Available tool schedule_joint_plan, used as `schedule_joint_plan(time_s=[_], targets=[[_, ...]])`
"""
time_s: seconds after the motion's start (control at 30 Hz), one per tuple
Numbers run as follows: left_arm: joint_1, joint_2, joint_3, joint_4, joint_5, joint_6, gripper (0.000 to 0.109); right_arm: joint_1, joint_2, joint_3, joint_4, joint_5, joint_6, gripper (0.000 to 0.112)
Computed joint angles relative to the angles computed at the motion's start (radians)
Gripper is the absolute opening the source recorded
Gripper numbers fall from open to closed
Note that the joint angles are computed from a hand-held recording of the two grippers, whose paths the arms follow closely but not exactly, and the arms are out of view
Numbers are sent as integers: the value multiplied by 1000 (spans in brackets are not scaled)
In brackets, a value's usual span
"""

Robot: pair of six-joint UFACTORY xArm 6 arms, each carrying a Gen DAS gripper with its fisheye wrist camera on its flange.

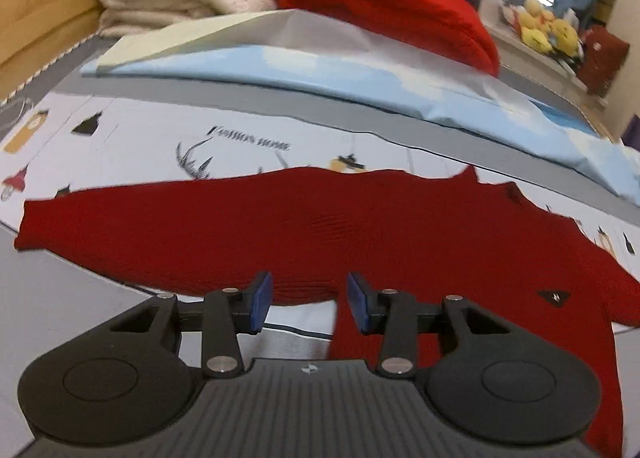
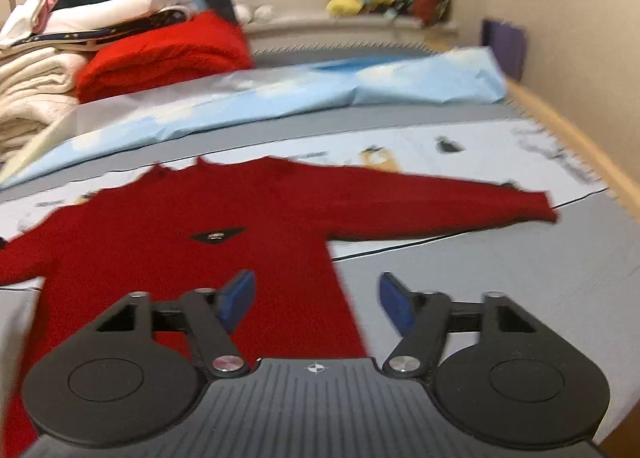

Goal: Fold small clothes

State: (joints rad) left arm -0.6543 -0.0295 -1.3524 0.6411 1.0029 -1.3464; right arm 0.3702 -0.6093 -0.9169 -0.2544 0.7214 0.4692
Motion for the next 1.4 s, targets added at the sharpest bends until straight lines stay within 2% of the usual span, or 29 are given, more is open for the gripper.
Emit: schedule_joint_plan(time_s=[0.07,0.2,0.27,0.3,0.33,0.37,0.4,0.43,0.47,0.5,0.57,0.63,0.73,0.87,0.97,1.13,1.23,1.27,1.3,1.4], targets=[[17,-18,25,-8,-4,-20,45,8,71,-100,73,2,-27,57],[48,-66,83,-49,-13,-43,45,30,228,-297,219,-102,-98,54],[66,-91,116,-55,-17,-57,41,48,305,-364,328,-195,-204,55],[73,-104,131,-57,-16,-65,38,59,338,-381,412,-235,-301,54],[79,-115,145,-59,-15,-72,37,66,361,-388,497,-255,-398,54],[91,-130,167,-61,-18,-83,31,74,374,-376,564,-277,-468,53],[100,-140,183,-63,-23,-94,26,79,379,-356,589,-284,-496,47],[114,-152,205,-66,-34,-105,24,78,396,-353,573,-249,-482,41],[130,-165,229,-70,-40,-117,22,74,434,-381,524,-173,-427,29],[141,-174,244,-75,-35,-126,22,72,462,-410,518,-108,-404,24],[170,-199,283,-83,-28,-149,22,76,499,-435,609,-69,-458,21],[202,-227,326,-100,-27,-190,22,84,536,-474,595,-56,-488,21],[267,-271,404,-136,-90,-275,25,89,574,-520,503,-85,-505,21],[332,-286,453,-152,-145,-345,34,50,618,-590,470,14,-475,29],[368,-302,481,-145,-171,-403,43,17,624,-586,485,38,-446,32],[408,-310,503,-184,-174,-466,44,-27,651,-595,535,115,-394,32],[420,-314,513,-167,-185,-520,36,-45,658,-590,585,137,-374,34],[422,-312,510,-159,-185,-531,22,-49,657,-588,592,141,-370,34],[420,-305,498,-153,-172,-533,18,-50,658,-588,593,140,-364,35],[365,-249,393,-75,-34,-536,14,-46,664,-595,582,130,-351,35]])
